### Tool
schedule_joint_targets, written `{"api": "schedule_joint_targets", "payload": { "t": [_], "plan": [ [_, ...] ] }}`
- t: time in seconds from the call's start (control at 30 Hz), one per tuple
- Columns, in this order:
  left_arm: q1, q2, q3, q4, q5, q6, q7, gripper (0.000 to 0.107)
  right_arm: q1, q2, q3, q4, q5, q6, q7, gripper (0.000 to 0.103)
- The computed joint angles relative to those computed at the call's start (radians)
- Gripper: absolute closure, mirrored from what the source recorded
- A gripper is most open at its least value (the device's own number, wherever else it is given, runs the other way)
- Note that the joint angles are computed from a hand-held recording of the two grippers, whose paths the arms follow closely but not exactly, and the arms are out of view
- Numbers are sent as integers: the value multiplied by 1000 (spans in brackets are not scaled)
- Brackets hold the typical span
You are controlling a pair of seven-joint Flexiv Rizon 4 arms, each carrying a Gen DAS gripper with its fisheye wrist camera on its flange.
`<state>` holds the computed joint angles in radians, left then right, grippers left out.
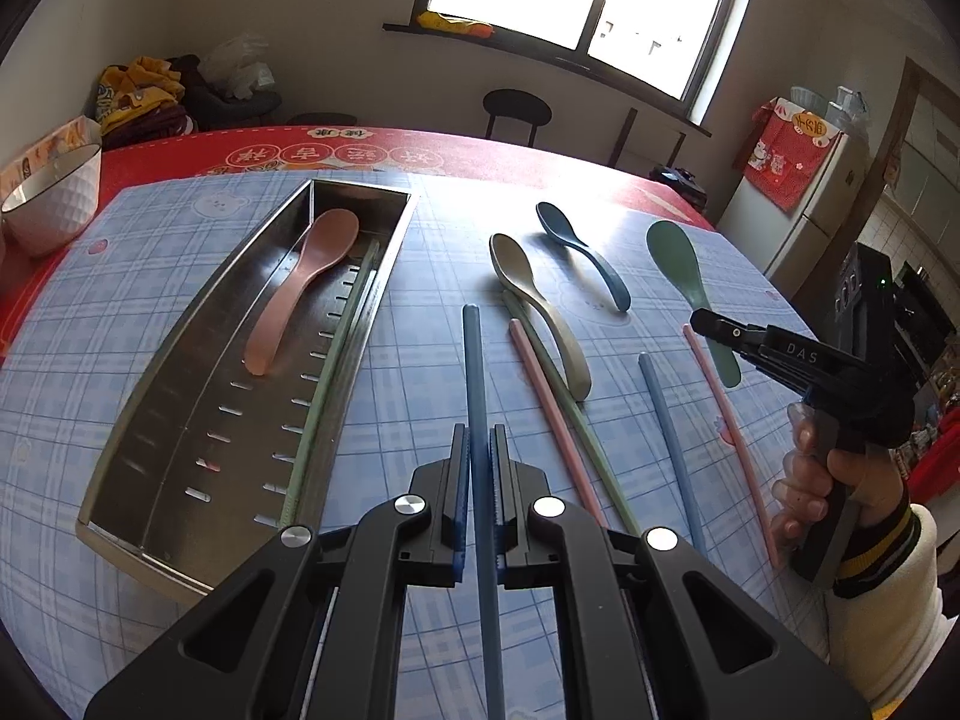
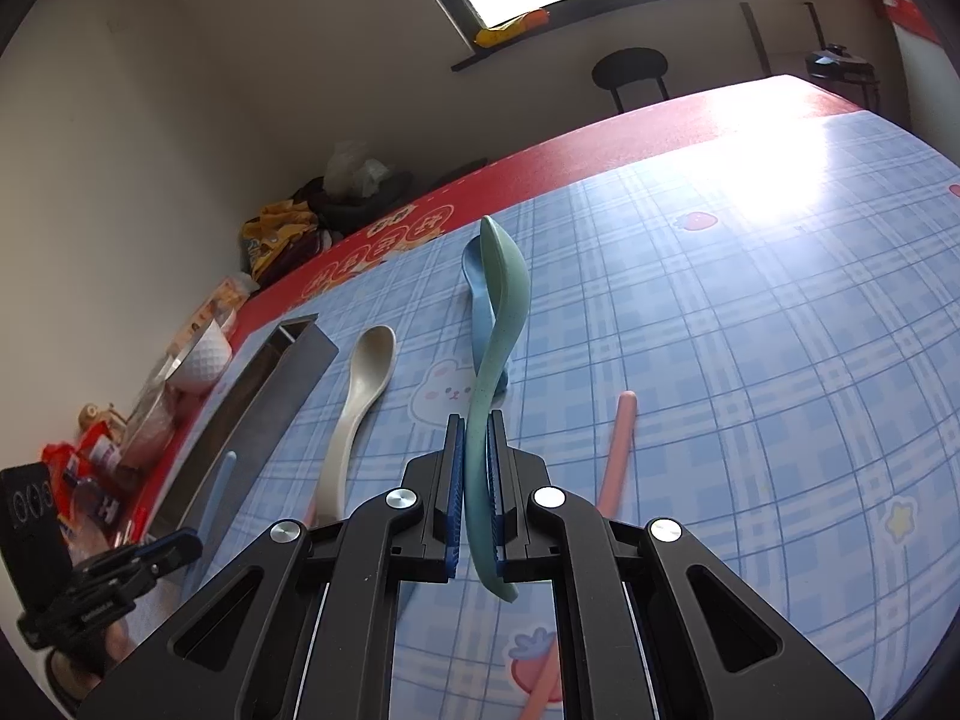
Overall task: Organize utensils
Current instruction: 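Drop the blue chopstick into the tray with the left tool while the right tool lifts the green spoon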
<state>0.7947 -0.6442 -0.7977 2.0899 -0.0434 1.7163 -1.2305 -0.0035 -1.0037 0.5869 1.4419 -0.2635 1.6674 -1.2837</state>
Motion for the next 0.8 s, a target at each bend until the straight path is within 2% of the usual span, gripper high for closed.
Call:
{"api": "schedule_joint_targets", "payload": {
  "t": [0.13,0.17,0.27,0.5,0.6,0.8],
  "plan": [
    [67,18,-63,-17,-1,-59,51,100,-1,-2,5,-3,0,-7,-4,96],
    [63,26,-56,-27,-4,-70,76,100,1,-3,5,-6,-1,-11,-6,96],
    [-28,62,57,-87,-28,-105,127,100,3,-3,7,-11,0,-22,-19,96],
    [-239,24,300,-295,-93,-247,181,100,8,-5,11,-19,21,-26,-40,96],
    [-304,-10,369,-374,-116,-295,203,100,7,-8,17,-22,26,-28,-49,96],
    [-403,-74,488,-509,-181,-462,215,100,-12,-18,46,-23,30,-27,-71,96]
  ]
}}
